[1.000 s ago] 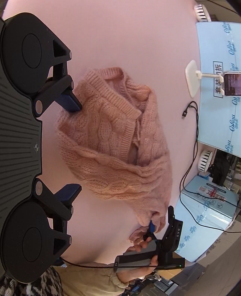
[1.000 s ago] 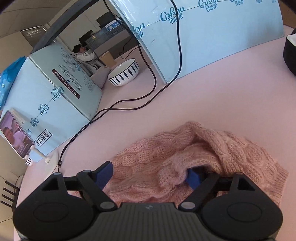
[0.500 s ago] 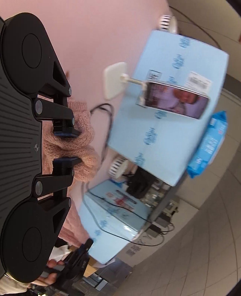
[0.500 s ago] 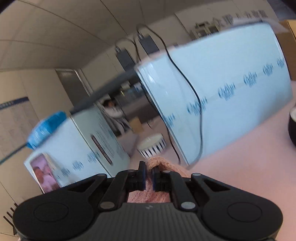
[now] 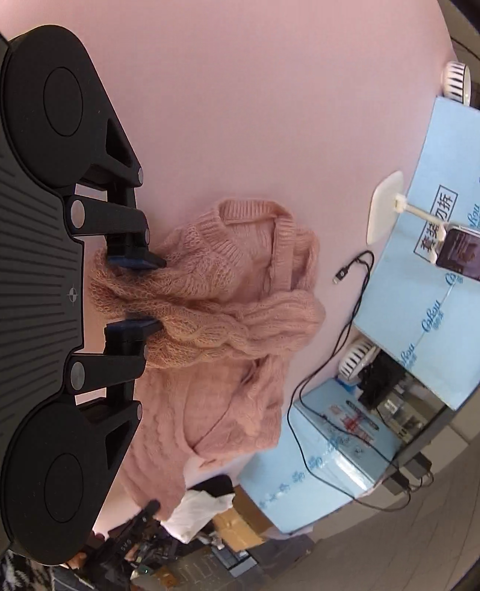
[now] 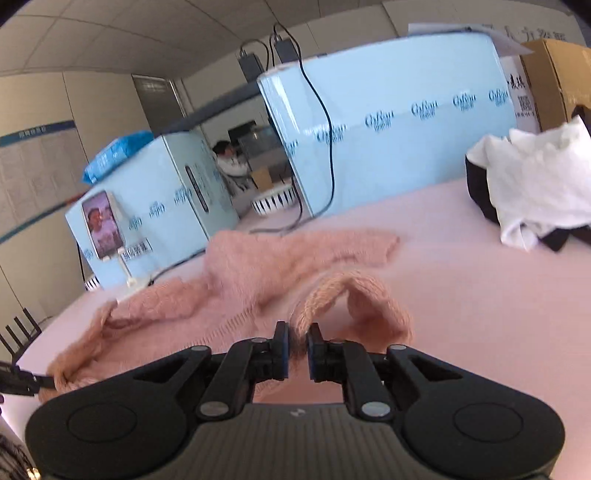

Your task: Fold clothes

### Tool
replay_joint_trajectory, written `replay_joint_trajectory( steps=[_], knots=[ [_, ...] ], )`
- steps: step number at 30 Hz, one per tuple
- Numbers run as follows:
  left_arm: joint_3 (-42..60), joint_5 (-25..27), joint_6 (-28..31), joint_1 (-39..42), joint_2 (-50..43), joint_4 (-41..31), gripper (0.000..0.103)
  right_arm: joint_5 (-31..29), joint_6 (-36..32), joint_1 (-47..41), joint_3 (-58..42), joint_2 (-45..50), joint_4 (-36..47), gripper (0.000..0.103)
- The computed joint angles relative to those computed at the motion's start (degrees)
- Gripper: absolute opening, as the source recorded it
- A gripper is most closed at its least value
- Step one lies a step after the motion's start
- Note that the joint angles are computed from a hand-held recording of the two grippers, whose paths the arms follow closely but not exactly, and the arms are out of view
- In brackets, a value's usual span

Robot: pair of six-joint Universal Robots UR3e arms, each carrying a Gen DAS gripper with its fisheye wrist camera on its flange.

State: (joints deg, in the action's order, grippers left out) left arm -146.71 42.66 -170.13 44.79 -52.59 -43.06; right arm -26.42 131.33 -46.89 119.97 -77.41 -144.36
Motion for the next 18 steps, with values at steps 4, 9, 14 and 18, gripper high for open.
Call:
replay_joint_trajectory(
  steps=[4, 9, 14, 18],
  knots=[
    [0.51, -9.28, 2.34, 8.21, 6.9, -9.4, 0.067, -0.57, 6.93, -2.15, -4.19, -1.96, 10.67, 0.05],
    [4.82, 6.87, -6.75, -0.32, -0.7, 0.07, 0.069, -14.37, 21.54, -1.46, -15.17, -0.14, 20.09, 0.055],
    [2.86, 0.04, -7.97, -0.17, -15.23, 12.5, 0.074, -9.43, 23.46, -0.29, -15.44, 5.4, 13.77, 0.064],
    [7.88, 2.66, -17.92, -9.35, -33.38, 34.7, 0.072, -7.03, 32.19, 6.62, -21.48, 18.23, -3.51, 0.008]
  ],
)
